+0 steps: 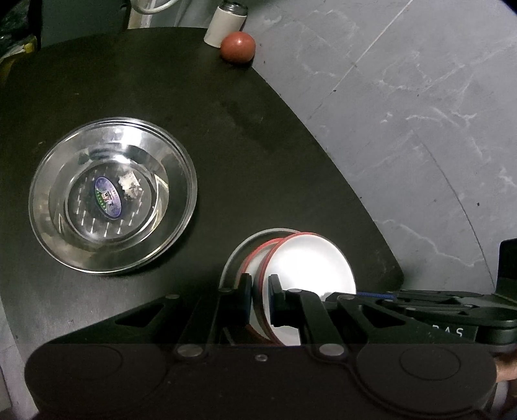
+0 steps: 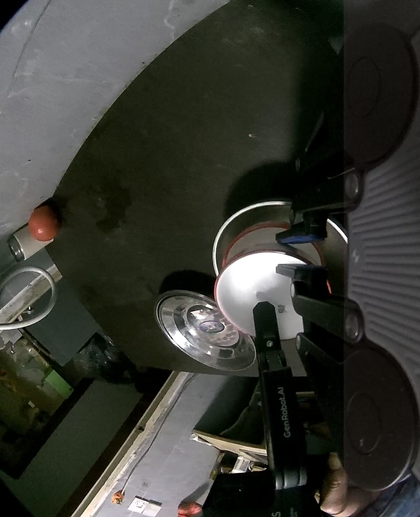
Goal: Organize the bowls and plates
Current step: 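Lower the second white bowl into the stacked bowls with the left tool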
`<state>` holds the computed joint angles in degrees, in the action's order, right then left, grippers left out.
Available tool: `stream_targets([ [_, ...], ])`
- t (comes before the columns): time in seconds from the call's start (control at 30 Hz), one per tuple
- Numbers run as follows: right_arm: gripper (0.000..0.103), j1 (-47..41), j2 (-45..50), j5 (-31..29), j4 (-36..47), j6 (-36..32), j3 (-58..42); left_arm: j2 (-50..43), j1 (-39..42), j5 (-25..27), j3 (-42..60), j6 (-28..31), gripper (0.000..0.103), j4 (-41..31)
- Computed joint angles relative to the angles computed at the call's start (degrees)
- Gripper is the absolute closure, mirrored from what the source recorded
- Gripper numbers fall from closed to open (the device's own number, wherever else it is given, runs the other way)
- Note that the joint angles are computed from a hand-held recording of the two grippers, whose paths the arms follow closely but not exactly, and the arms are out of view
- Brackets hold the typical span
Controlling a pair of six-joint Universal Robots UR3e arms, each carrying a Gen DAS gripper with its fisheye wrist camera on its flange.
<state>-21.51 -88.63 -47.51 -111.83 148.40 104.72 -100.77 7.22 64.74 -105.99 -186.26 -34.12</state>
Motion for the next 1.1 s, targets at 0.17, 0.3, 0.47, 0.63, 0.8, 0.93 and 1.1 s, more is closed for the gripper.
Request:
stream_targets([
  [0.17,0.087,0.0,0.4,-0.2,0.5,-0.1,-0.2,-0.1,-0.1,0.3,0.1,-0.2,0.094,-0.2],
  [0.3,0.087,0.2,0.5,-0.3,0.6,0.4,-0.4,-0.6,-0.3,0.4,0.5,-0.4,0.094,-0.2],
  [0.47,0.087,0.4,0.8,-0.7,0.3,0.8,-0.8,-1.0,-0.4,0.3,0.6,-0.5,0.094,-0.3],
  [0.63,0.087,0.8,1.1,-1.4,0.4,1.1,-1.1,-1.2,-0.4,0.3,0.5,-0.4,0.094,-0.4],
  [0.8,0.086,1.1,1.1,-1.9,0.6,1.3,-1.2,-1.3,-0.6,0.2,0.2,-0.4,0.094,-0.4],
  [0.93,0.086,1.0,1.1,-2.1,0.4,1.5,-1.0,-1.4,-0.5,-0.1,0.0,-0.3,0.094,-0.5],
  [1.1,0.086,1.0,1.0,-2.1,0.0,1.7,-0.7,-1.2,-0.4,-0.2,-0.1,-0.2,0.094,-0.6],
])
